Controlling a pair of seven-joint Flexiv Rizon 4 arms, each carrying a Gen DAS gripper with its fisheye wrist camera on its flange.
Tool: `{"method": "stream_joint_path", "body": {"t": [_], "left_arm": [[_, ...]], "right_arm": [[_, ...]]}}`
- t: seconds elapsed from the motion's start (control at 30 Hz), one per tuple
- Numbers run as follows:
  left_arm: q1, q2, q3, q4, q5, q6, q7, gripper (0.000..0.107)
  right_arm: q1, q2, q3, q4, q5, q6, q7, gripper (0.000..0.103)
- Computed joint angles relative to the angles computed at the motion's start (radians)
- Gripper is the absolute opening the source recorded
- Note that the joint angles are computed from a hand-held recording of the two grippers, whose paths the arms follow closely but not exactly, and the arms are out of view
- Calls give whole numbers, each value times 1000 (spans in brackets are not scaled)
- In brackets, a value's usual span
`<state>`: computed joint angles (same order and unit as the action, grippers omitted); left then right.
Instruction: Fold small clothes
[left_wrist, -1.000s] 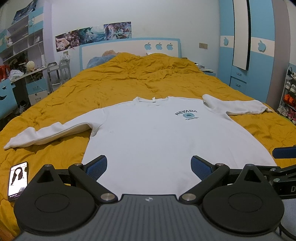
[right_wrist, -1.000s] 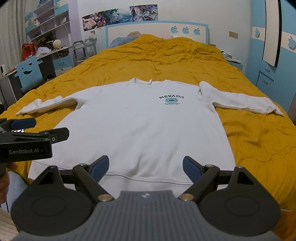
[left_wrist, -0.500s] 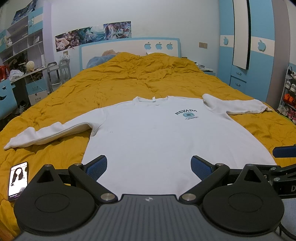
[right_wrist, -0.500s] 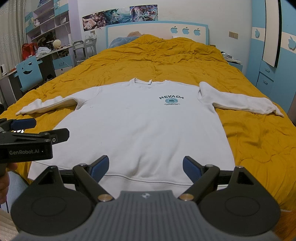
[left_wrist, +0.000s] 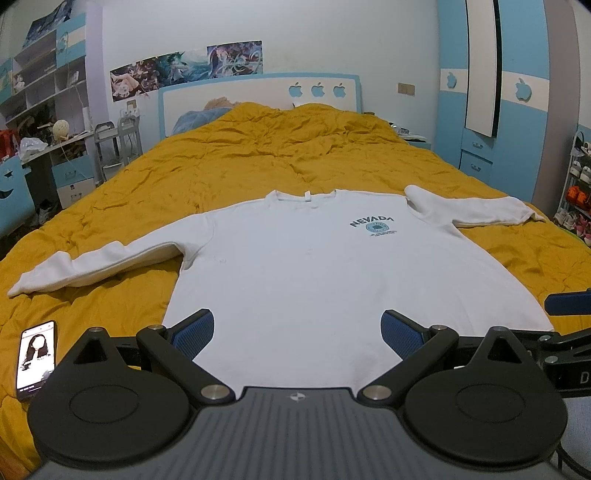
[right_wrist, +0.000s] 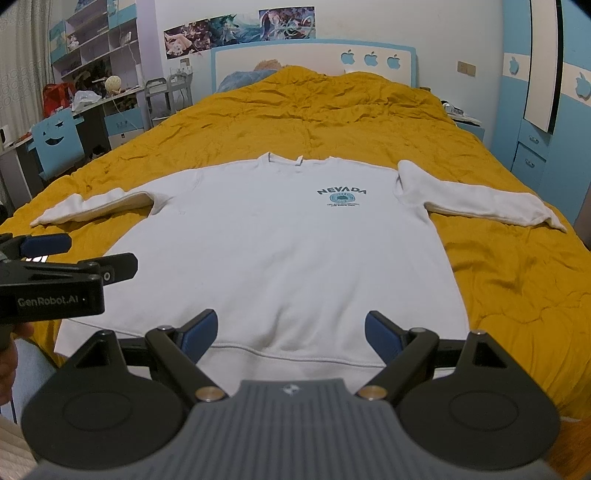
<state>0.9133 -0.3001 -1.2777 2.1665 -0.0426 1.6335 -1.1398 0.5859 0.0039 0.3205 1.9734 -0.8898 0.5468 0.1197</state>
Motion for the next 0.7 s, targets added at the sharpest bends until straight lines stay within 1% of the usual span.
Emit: {"method": "stream_joint_path", "body": {"t": [0.7], "left_arm": [[6, -1, -6, 0, -1, -6, -2, 103]], "right_arm": [[1, -5, -1, -3, 2, -1, -1, 83]]}}
